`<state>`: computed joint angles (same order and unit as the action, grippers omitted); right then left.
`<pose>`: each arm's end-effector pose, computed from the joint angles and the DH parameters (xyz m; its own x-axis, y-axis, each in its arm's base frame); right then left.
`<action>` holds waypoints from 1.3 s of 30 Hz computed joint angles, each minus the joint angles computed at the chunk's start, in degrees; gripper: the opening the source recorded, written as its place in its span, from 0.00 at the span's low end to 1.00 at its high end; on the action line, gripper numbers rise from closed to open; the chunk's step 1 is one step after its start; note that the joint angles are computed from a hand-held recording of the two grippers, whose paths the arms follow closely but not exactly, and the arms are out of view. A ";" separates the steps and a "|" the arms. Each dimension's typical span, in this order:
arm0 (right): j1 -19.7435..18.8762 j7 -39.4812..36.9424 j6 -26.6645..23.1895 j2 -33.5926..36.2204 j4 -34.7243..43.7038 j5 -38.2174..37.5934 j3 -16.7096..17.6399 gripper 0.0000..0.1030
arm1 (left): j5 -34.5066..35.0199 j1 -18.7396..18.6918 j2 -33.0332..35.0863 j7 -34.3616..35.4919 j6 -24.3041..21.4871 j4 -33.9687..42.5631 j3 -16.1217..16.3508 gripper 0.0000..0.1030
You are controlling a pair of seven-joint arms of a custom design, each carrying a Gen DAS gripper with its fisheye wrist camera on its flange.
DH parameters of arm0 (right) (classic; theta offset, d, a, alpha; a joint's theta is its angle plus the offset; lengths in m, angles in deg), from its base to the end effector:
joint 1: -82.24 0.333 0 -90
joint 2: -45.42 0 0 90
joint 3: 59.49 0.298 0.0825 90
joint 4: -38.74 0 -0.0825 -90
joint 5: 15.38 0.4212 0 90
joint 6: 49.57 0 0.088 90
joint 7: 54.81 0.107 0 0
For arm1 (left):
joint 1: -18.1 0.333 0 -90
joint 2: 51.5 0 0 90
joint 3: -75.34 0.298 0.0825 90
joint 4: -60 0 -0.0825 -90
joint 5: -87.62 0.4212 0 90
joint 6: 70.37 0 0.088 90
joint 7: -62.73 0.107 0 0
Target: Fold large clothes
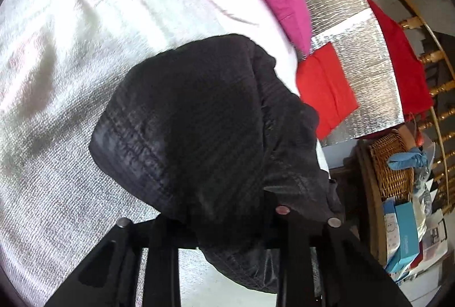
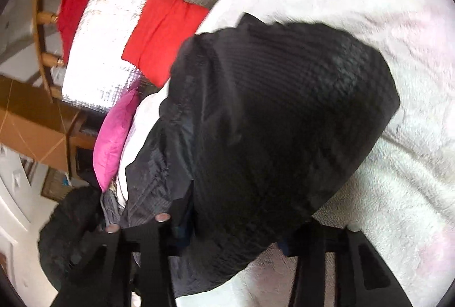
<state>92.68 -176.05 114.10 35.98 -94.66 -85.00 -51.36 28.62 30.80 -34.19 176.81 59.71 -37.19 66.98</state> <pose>0.4996 0.2226 0.4161 -0.5736 -0.3872 -0.7219 -0.2160 0.9216 -0.3226 0.7023 0.0403 0.4280 0.0368 -0.6629 0.7478 -0.8771 -0.3801 -0.2938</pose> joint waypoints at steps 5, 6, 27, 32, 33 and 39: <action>0.29 -0.03 -0.50 -1.27 -0.70 -1.34 0.52 0.38 | -3.02 1.28 -1.63 3.19 -2.26 -1.49 0.17 0.21; 0.27 0.17 -0.04 -2.64 -2.10 -1.53 0.49 0.38 | -3.23 1.41 -2.43 3.76 -2.76 -2.33 0.36 0.21; -2.33 -3.85 1.32 -12.12 -11.57 5.46 7.99 0.38 | -3.26 -0.57 -11.33 14.01 -2.98 -12.75 4.75 0.21; -2.46 -4.10 1.57 -12.20 -11.85 5.69 8.21 0.38 | -2.55 -1.11 -10.68 14.48 -2.66 -12.07 4.82 0.22; -2.68 -3.95 2.15 -12.22 -12.07 5.54 8.11 0.38 | -2.28 -1.12 -10.28 14.35 -2.83 -11.66 4.81 0.22; -2.04 -8.99 5.31 -12.32 -13.18 10.65 6.07 0.46 | 1.24 -0.32 -7.60 9.37 -6.32 -8.52 4.98 0.39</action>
<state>90.64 -185.04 119.41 23.66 -107.84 -74.35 -45.29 29.86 30.48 -41.79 186.19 53.39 -45.71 71.96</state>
